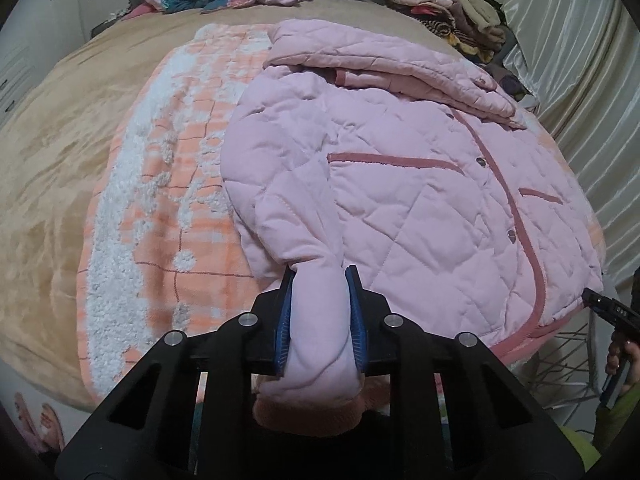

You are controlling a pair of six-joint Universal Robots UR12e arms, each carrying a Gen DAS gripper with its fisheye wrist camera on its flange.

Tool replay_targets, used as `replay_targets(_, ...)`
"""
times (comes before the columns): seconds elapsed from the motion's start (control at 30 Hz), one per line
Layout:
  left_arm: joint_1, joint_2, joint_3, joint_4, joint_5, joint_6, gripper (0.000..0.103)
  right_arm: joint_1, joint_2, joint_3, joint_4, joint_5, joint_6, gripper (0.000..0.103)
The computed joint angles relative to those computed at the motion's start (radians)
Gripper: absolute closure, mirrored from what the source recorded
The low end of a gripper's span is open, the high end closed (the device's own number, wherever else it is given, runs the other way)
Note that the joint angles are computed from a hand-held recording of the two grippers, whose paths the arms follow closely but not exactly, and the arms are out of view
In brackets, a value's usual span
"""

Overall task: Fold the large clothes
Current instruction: 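Grasp the hem corner with the left gripper while the right gripper grasps the hem, then lift the hem with both grippers and fold it toward the collar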

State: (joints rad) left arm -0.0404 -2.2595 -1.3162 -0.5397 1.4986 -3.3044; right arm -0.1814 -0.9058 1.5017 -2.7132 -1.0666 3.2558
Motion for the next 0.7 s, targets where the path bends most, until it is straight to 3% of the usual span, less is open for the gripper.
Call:
replay_targets(0.03,0.002,0.001,-0.002,0.000,-0.008,-0.004,0.086,-0.003,-0.004,0.008,-0.040,0.028,0.001,0.090)
replay_targets(0.07,0.003,0.002,-0.003,-0.001,-0.018,-0.011,0.084,-0.005,-0.008,0.015,-0.076,0.042,0.007,0.091)
replay_targets(0.13,0.014,0.008,-0.020,0.022,-0.069,-0.041,0.072,-0.011,-0.014,0.023,-0.156,0.085,0.018,0.093)
replay_targets(0.23,0.022,0.010,-0.029,0.025,-0.104,-0.060,0.065,-0.018,-0.016,0.017,-0.248,0.139,0.044,0.093)
replay_targets(0.37,0.020,0.005,-0.023,-0.004,-0.095,-0.050,0.064,-0.019,-0.018,-0.002,-0.316,0.166,0.071,0.093)
replay_targets(0.4,0.016,0.002,-0.019,-0.013,-0.076,-0.042,0.070,-0.018,-0.016,-0.010,-0.332,0.173,0.080,0.093)
replay_targets(0.43,0.014,-0.001,-0.017,-0.010,-0.057,-0.038,0.086,-0.019,-0.013,-0.018,-0.338,0.176,0.084,0.093)
replay_targets(0.57,0.021,-0.001,-0.028,0.028,-0.065,-0.065,0.091,-0.018,-0.001,-0.051,-0.356,0.175,0.101,0.093)
replay_targets(0.7,0.013,0.009,-0.026,0.079,-0.044,-0.042,0.092,-0.017,0.006,-0.073,-0.355,0.171,0.106,0.093)
